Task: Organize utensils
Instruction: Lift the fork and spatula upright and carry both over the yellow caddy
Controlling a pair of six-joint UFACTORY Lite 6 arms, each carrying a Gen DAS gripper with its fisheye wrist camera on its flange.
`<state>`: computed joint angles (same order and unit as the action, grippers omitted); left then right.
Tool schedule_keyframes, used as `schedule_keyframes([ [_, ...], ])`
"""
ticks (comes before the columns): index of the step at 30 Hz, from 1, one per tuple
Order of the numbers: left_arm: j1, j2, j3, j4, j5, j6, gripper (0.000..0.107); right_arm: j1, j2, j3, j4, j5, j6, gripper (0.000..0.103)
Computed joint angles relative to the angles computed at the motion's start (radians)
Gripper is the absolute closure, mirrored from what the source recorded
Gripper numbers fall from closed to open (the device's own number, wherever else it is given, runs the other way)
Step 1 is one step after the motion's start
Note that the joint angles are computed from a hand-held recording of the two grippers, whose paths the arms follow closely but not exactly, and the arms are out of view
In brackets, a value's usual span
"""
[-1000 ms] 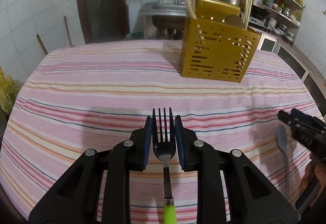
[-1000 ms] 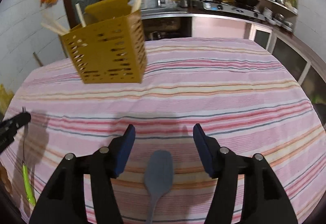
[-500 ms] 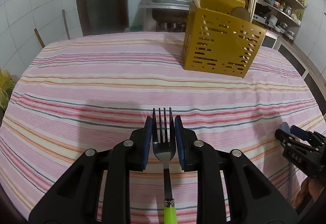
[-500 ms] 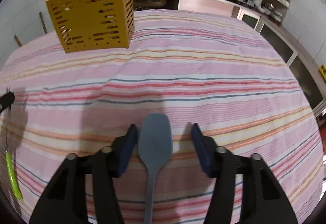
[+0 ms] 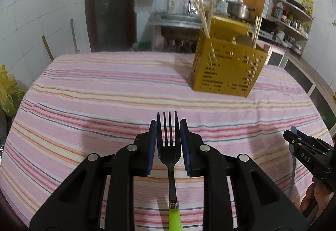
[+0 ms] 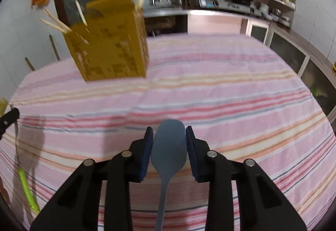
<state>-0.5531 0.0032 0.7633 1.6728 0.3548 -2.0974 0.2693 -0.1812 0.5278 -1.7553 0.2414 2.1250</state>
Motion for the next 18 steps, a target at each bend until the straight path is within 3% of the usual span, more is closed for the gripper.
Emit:
schedule_keyframes([
  [4,-0.006,-0.072,-0.039,0.024,0.020,-0.020,0.086,0.056,-0.113,-0.054,-0.114,0.061,0.120,0.071],
  [12,-0.012,-0.247,-0.109,0.062,0.041,-0.050,0.086,0.141,-0.239,-0.077,-0.135,0.162,0.138,0.071],
  [18,-0.029,-0.323,-0.113,0.066,0.062,-0.030,0.086,0.158,-0.240,-0.053,-0.172,0.200,0.165,0.071],
])
